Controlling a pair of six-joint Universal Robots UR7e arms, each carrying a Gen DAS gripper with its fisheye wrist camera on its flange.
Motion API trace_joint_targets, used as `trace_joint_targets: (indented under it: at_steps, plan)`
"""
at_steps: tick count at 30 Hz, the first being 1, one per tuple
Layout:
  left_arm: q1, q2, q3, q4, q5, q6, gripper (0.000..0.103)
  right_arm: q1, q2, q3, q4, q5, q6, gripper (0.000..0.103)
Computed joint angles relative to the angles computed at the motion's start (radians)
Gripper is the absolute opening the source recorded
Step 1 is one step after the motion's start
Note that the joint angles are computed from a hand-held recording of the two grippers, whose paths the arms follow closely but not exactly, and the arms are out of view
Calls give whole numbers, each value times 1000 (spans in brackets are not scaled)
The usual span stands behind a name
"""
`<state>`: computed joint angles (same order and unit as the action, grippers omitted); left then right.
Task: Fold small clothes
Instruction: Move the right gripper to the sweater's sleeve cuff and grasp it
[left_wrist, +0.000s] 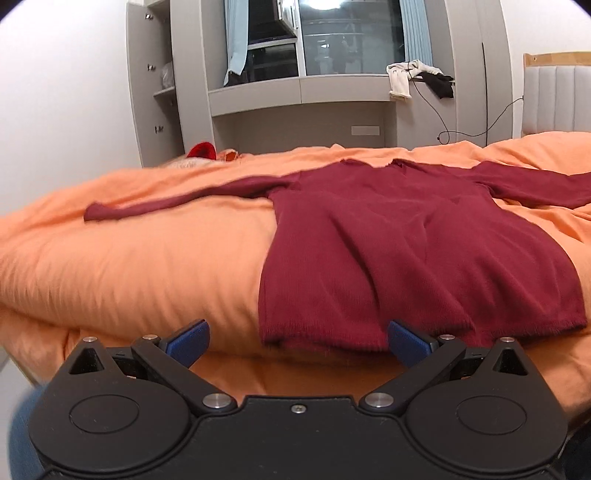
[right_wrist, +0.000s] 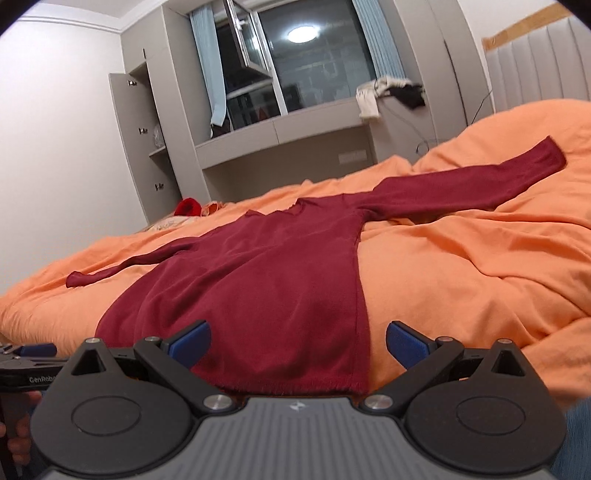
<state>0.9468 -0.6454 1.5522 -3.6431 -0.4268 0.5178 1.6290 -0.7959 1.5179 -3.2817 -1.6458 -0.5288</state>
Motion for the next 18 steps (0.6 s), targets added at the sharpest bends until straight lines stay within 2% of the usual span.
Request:
trace_joint_targets:
  at_steps: [5,9,11,13,15,18]
  plan:
    - [7,19,-111,101,-44,-14,102,10,37,-146,141,-68,0,103]
    - [19,71,-245,183,-70,5,102,16,80,-250,187,-121,-25,103]
    - [26,105,-323,227,-81,14,102,23,109,-309,204,-159,-31,103]
    - [38,143,-408,258,-102,31,102,38,153,-396,236,-250,-19,103]
    - [51,193,-509,266,-126,71,102,44,194,-480,272,-303,-4,103]
    - [70,274,-678,322,-136,112,102,35,228,-565,316,-296,7,103]
